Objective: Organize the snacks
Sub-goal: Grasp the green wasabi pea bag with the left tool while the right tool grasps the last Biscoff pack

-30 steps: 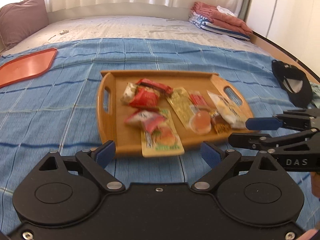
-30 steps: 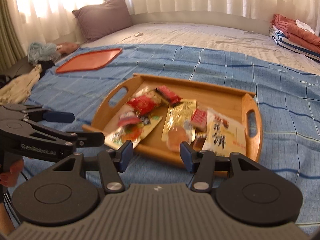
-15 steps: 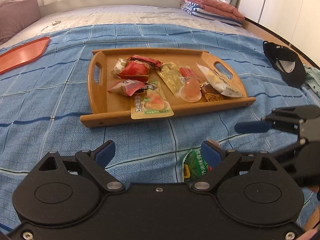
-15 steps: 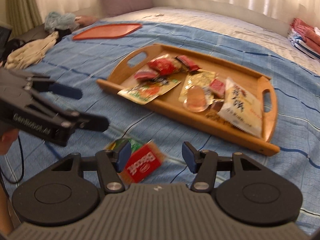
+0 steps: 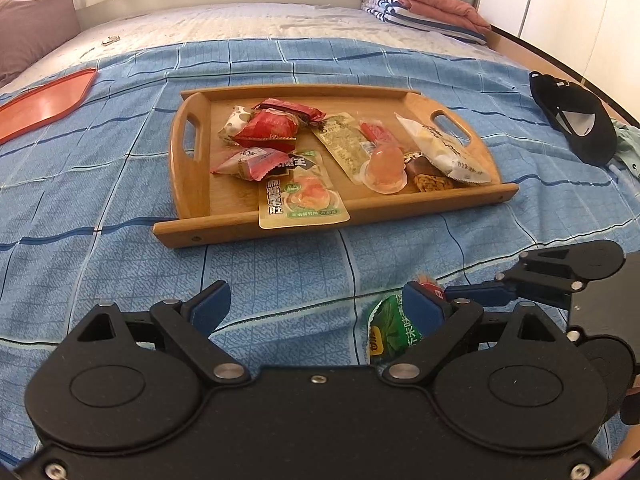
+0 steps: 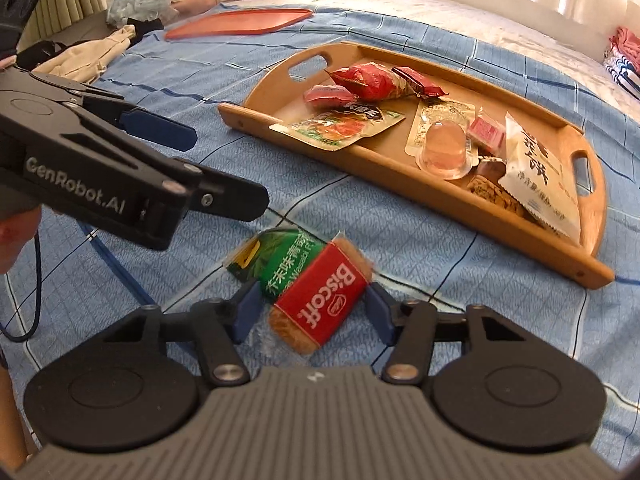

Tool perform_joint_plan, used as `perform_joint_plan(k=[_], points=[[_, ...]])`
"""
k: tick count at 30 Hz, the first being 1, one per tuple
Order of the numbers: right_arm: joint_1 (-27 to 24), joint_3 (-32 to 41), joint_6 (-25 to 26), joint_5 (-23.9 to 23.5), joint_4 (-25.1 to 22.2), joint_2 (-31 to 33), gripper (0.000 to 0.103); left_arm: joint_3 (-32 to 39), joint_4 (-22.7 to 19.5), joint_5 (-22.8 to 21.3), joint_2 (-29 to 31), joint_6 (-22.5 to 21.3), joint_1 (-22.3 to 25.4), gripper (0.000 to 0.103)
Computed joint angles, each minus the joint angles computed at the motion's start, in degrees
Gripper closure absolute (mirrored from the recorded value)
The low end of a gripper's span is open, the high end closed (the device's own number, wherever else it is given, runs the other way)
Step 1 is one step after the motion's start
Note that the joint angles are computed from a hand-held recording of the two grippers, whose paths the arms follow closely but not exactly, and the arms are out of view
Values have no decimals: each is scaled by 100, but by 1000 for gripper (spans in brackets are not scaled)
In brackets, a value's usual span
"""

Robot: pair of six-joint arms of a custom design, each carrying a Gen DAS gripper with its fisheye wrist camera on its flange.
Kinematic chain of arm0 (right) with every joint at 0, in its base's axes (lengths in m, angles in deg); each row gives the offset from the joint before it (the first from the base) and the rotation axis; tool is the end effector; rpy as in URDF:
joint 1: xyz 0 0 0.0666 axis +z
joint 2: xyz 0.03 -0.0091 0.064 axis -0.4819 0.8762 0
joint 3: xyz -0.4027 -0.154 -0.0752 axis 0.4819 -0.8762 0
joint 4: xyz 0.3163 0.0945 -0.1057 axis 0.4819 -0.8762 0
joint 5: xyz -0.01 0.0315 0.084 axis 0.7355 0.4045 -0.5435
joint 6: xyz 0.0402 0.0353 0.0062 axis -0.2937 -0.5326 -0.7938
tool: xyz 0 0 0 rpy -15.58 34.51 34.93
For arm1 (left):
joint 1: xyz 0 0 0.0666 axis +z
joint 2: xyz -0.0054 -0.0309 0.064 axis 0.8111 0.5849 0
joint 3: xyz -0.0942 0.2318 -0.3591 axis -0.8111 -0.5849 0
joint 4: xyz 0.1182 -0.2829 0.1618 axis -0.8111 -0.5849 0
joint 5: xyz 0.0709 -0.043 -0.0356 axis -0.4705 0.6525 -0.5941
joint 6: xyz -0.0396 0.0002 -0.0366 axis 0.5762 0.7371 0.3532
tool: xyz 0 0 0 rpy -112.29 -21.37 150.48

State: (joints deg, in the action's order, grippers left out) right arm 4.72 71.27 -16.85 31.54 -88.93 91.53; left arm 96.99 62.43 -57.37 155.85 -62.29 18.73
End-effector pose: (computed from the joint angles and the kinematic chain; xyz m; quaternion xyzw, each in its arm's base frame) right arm 0.2470 0.1538 0.2627 -0.0576 0.9391 0.0593 0.3336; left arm 0.3718 -0.2707 0.3019 0.3041 0.8876 -0.1556 0.3089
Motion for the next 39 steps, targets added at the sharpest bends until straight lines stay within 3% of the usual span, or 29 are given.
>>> perform_joint_plan(k=[5,13,25,34,37,39], points=[[-55,-55,-79,25,-114,-154,60,8,-8,-20,59,32,-48,11],[-181,-175,-287,329,-426,-430,70,-18,21,-45,115,26,-206,11],[-442,-275,-367,727,-728,-693,74,-14,125,-261,346,208,-549,16],[-580,-358,-361,651,-664,-730,74,-23,304,-401,473,288,-800,22],[-594,-395,-376,628,-606,-722,73,-55,397,-467,485,229,-835,30],[-624,-429,-370,581,-549,-741,72,-80,451,-489,486,192,-843,41]])
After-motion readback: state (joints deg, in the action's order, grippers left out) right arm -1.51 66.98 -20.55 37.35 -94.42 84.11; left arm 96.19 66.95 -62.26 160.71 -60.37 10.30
